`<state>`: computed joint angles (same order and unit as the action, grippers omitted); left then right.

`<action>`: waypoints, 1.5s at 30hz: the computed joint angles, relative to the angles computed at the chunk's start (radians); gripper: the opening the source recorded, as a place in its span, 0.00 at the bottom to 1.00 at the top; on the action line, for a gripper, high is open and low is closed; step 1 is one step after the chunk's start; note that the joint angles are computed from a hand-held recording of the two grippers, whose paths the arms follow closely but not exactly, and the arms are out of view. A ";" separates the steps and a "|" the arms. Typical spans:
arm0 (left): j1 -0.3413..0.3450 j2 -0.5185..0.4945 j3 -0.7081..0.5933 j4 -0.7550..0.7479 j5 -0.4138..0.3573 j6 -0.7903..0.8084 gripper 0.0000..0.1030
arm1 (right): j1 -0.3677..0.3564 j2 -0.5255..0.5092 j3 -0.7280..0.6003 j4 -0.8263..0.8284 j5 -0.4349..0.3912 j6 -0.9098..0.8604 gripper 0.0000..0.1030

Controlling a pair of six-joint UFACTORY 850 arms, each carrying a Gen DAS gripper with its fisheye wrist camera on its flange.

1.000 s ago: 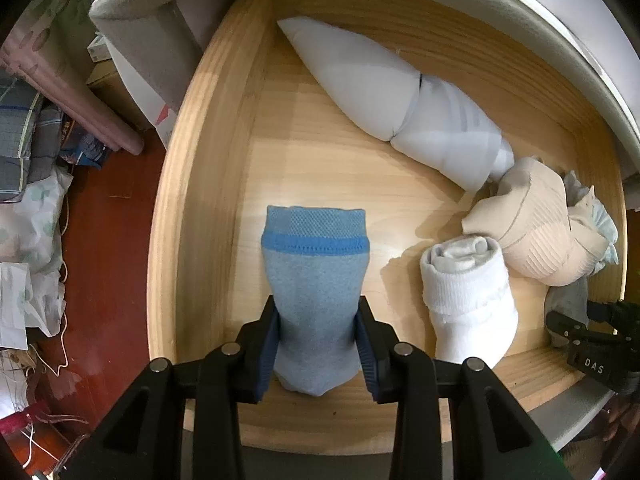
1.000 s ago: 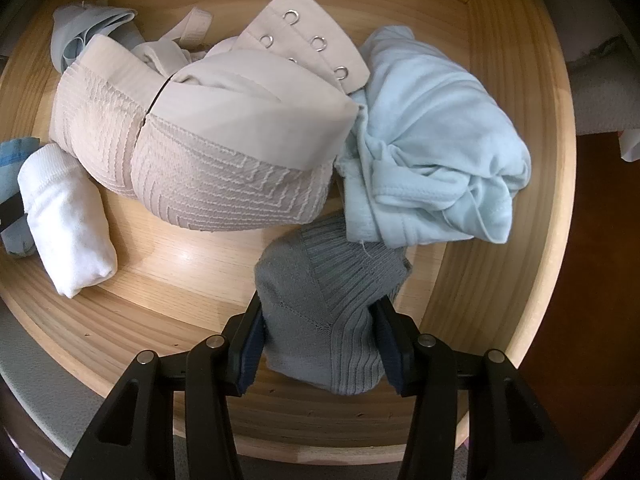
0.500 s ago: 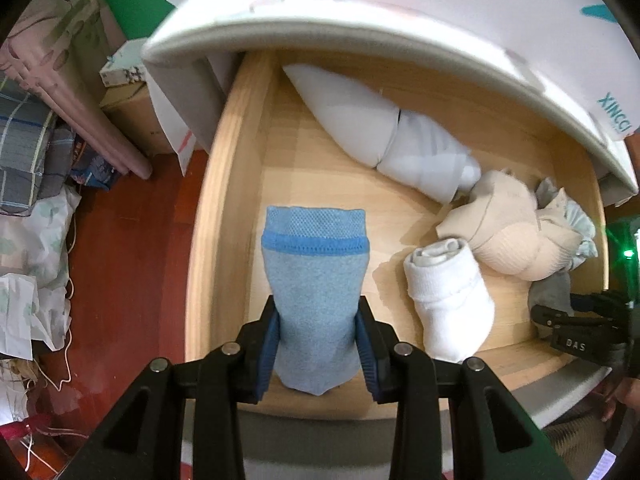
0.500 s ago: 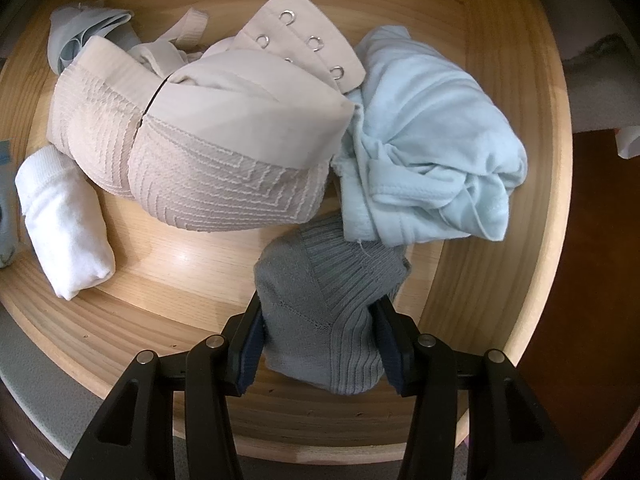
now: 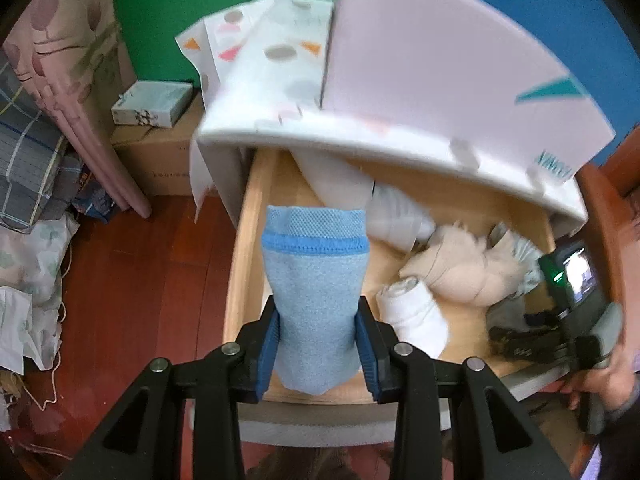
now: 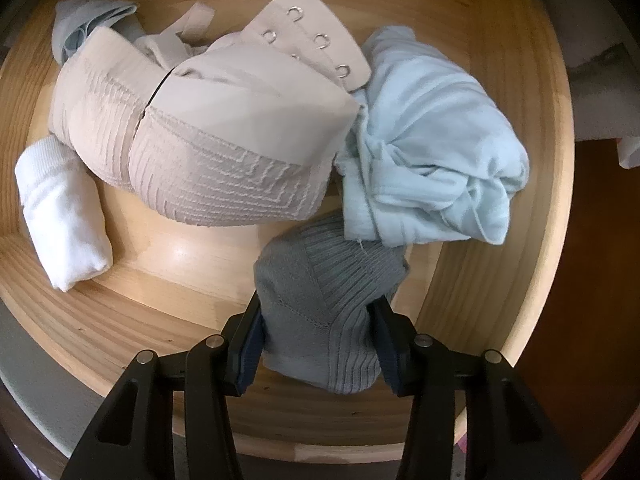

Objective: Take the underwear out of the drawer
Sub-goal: 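Lift the light blue sock with the left gripper over the white box, then lower the light blue sock into the white box and open the left gripper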

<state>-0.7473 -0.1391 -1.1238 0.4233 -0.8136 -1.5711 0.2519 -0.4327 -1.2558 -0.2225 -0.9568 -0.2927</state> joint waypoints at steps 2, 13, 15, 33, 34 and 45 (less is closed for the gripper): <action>0.002 0.031 0.004 0.033 -0.012 -0.018 0.35 | -0.002 0.001 0.001 -0.005 0.002 -0.002 0.45; 0.012 0.069 -0.202 0.271 -0.202 0.030 0.35 | -0.013 0.003 0.005 -0.008 0.007 -0.016 0.45; 0.022 0.036 -0.271 0.306 -0.227 0.070 0.35 | -0.007 0.007 0.007 -0.009 0.006 -0.010 0.45; 0.213 -0.286 -0.603 0.117 -0.173 0.447 0.35 | 0.014 0.024 0.049 -0.018 0.029 0.012 0.45; 0.215 -0.293 -0.599 0.107 -0.176 0.450 0.35 | 0.014 0.025 0.050 -0.018 0.029 0.012 0.45; 0.226 -0.340 -0.603 0.048 -0.217 0.495 0.40 | 0.014 0.024 0.049 -0.018 0.030 0.012 0.46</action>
